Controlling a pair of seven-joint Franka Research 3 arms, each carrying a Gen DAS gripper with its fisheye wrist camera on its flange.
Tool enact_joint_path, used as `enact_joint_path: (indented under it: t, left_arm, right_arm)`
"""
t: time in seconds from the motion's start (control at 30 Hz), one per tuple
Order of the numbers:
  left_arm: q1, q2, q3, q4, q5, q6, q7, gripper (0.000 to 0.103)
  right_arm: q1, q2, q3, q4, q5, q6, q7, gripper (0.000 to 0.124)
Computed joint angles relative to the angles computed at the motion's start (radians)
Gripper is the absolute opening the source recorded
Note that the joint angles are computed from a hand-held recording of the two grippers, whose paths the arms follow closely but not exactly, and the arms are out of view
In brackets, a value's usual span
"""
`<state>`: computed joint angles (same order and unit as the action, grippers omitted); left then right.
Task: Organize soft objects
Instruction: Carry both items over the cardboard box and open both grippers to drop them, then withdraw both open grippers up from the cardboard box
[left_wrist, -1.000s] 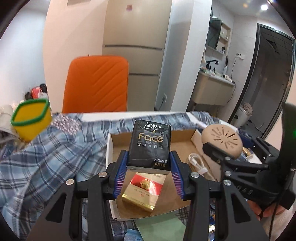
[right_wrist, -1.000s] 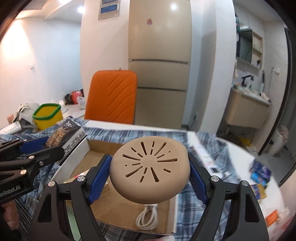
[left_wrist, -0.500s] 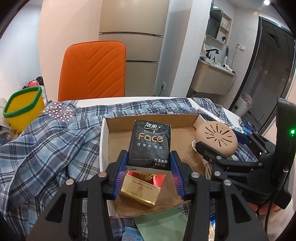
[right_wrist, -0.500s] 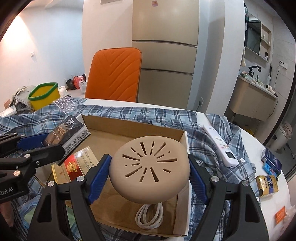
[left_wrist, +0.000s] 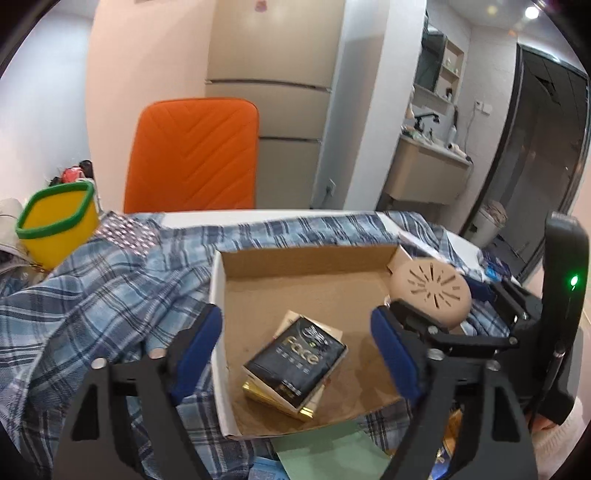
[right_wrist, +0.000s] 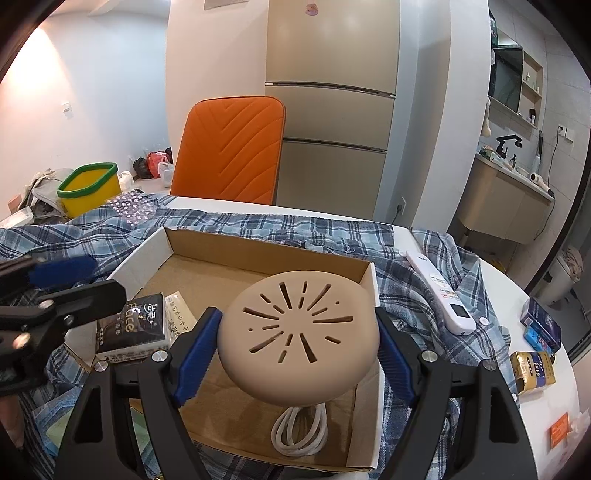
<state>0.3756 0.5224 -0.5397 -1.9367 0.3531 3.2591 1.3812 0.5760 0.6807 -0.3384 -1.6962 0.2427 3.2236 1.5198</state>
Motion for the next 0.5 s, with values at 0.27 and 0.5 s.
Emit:
enact_joint_path:
  t: [0.27, 0.5]
  left_arm:
    - [0.035, 0.003, -0.024, -0.008, 0.013, 0.039, -0.025, 0.083]
    - [0.0, -0.02, 0.034, -0.035, 0.076, 0.125, -0.101, 0.083]
  right_arm:
    - [-0.054, -0.006, 0.069, 0.006, -0.006, 0.007, -0.025, 0.082]
    - [-0.176, -0.031, 0.228, -0.018, 0.029, 0.088, -0.102, 0.086]
